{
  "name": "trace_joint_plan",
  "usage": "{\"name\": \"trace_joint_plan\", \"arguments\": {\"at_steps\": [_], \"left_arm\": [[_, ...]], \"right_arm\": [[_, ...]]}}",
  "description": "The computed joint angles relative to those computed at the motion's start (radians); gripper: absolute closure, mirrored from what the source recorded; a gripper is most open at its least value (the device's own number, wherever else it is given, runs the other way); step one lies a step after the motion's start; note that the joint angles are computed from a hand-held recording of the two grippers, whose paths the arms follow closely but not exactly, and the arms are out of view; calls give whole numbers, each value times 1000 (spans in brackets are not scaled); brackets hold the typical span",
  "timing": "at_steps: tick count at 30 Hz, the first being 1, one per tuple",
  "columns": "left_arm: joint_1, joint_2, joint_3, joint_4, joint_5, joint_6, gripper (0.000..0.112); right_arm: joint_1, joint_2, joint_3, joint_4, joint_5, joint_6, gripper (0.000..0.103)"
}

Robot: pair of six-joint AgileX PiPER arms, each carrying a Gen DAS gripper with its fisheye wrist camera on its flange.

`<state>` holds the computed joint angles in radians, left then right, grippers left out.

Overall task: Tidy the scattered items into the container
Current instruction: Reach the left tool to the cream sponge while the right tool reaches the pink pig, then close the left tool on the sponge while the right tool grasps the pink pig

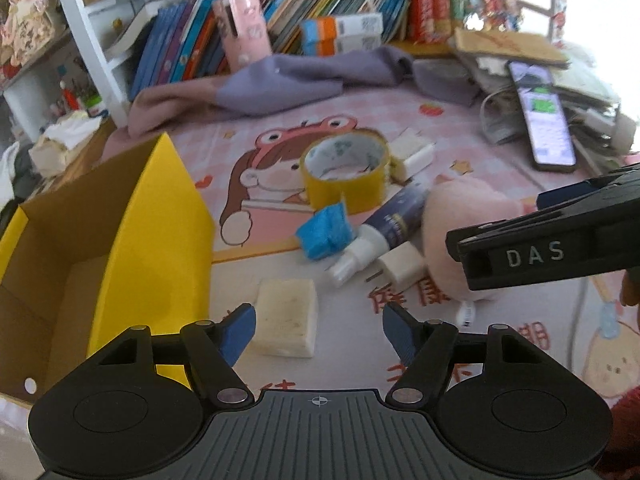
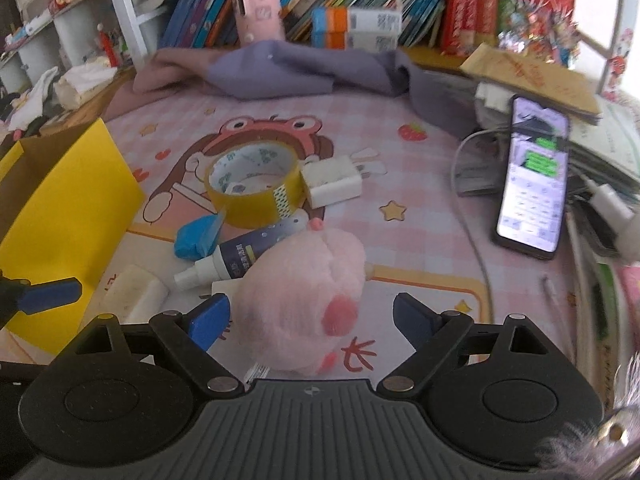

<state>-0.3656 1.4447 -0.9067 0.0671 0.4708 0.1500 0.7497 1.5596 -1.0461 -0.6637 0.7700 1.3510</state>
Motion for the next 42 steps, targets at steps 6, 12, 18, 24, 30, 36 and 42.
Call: {"name": "trace_joint_plan", "arguments": {"at_steps": [6, 12, 18, 24, 30, 36, 42], "left_arm": [[-5, 112, -76, 112, 31, -158, 42], [4, 186, -127, 82, 59, -170, 43], [1, 203, -134, 83, 72, -207, 48], [9, 211, -149, 92, 75, -252, 65], [27, 196, -137, 63, 62, -246, 75], [35, 136, -92, 29, 31, -265, 76], [51, 61, -67, -103, 26, -146, 77]], "right_arm": [[-95, 35, 7, 114, -113, -147, 13], [-143, 45, 23, 190, -178, -238, 13], [-192, 50, 40, 297, -226, -339, 20], [-210, 25, 72, 315, -261, -348, 37], [-205, -22, 115, 262, -274, -287, 38], [-181, -55, 145, 185, -282, -202, 39], [-145, -87, 161, 94, -252, -87, 39]]}}
